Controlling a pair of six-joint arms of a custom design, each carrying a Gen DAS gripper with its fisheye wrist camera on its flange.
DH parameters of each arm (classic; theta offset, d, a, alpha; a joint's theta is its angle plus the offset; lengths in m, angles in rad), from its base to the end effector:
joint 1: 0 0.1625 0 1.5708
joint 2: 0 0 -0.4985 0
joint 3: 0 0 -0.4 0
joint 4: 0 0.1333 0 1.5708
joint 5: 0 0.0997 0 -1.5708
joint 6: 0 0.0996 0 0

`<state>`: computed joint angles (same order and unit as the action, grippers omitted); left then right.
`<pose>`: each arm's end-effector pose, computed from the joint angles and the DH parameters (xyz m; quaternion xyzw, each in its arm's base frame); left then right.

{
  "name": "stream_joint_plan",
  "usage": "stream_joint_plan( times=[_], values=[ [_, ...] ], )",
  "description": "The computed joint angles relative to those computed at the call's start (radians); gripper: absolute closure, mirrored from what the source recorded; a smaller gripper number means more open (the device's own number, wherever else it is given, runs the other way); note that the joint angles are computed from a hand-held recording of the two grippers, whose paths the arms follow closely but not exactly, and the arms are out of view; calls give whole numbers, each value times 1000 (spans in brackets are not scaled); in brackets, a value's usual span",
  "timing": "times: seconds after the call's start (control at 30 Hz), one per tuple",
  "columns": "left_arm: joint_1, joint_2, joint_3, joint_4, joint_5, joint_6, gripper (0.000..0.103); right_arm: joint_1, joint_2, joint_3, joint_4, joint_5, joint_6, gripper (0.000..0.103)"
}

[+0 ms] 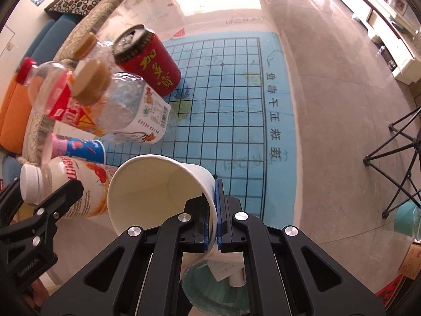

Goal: Collect trash
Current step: 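Carry the yogurt bottle and white cup over the teal bin and release both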

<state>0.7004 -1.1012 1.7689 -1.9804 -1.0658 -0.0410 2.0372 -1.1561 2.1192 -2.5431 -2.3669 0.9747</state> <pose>-0.3524 -0.5344 0.2496 0.4163 0.8659 0.0029 0.2773 0.2936 -0.4451 0.2216 -0.2335 -0.8917 0.2589 0.2885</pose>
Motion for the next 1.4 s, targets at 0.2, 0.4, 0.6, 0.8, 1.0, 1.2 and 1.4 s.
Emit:
stream_joint_plan(
  times=[0.2, 0.4, 0.6, 0.8, 1.0, 1.2, 1.4],
  values=[
    [-33, -34, 24, 22, 12, -15, 41, 50, -35, 37, 20, 14, 32, 99],
    [-97, -96, 102, 46, 8, -102, 41, 104, -94, 102, 51, 66, 10, 99],
    [-172, -200, 204, 146, -27, -246, 41, 147, -132, 182, 95, 144, 32, 99],
    [-212, -278, 293, 193, -74, -318, 41, 161, -125, 253, 81, 219, 66, 99],
    [-209, -328, 390, 167, -104, -348, 41, 126, -27, 339, -72, 284, 59, 99],
    [-179, -349, 506, 99, -130, -330, 41, 39, 193, 420, -350, 344, 8, 99],
    [-138, -350, 633, -39, -145, -223, 41, -89, 472, 453, -642, 365, -83, 94]
  ],
)
